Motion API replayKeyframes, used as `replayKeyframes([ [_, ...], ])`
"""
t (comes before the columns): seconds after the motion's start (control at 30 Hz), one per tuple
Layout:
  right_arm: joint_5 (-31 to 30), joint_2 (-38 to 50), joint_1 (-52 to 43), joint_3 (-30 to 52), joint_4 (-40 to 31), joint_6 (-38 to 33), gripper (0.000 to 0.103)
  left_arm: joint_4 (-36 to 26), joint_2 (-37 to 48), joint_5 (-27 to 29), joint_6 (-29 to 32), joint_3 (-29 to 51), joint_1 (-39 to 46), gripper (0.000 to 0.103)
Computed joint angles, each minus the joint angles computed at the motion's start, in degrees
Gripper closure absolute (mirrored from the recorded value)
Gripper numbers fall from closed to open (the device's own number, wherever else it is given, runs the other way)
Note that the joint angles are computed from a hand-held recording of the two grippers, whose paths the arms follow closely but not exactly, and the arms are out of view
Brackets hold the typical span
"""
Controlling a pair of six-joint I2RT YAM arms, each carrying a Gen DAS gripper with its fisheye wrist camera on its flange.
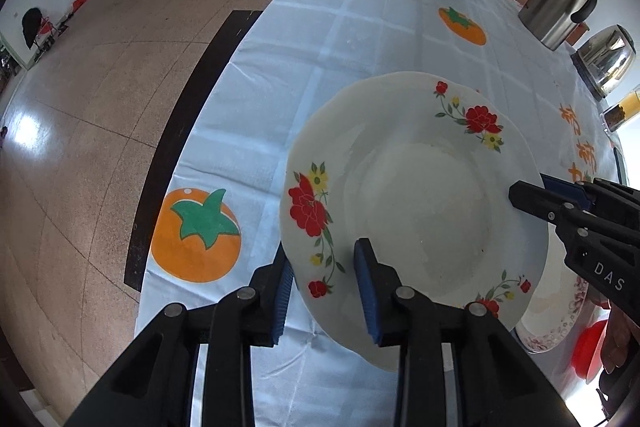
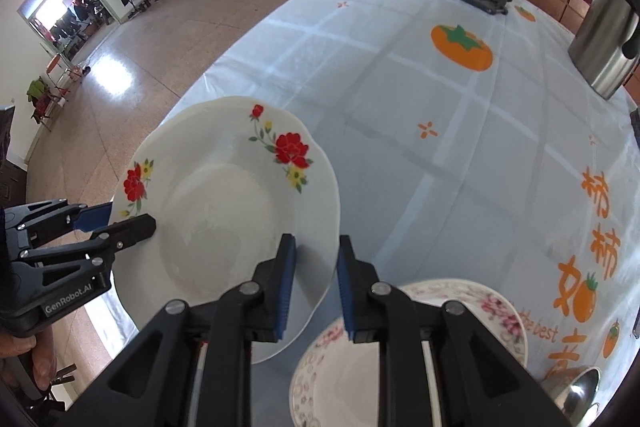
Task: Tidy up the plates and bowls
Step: 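Close both grippers on the white red-flower plate rim, then lift the white red-flower plate with both grippers and carry it over the stacked plates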
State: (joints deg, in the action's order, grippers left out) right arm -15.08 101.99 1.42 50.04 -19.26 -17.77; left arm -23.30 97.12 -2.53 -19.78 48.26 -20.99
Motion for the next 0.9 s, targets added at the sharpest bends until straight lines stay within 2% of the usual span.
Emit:
replayKeyframes([
  [0.43,-1.47,-9.84,-10.24,-5.0,-3.41,-5.41,0.083,-1.92,0.21,-0.84,-2.75,4.29,-8.82,0.07],
  [0.9,-3.42,-11.77,-25.39,-7.78,-5.57,-13.52,0.082,-3.39,6.8,-1.91,-4.74,11.39,-18.95,0.07],
])
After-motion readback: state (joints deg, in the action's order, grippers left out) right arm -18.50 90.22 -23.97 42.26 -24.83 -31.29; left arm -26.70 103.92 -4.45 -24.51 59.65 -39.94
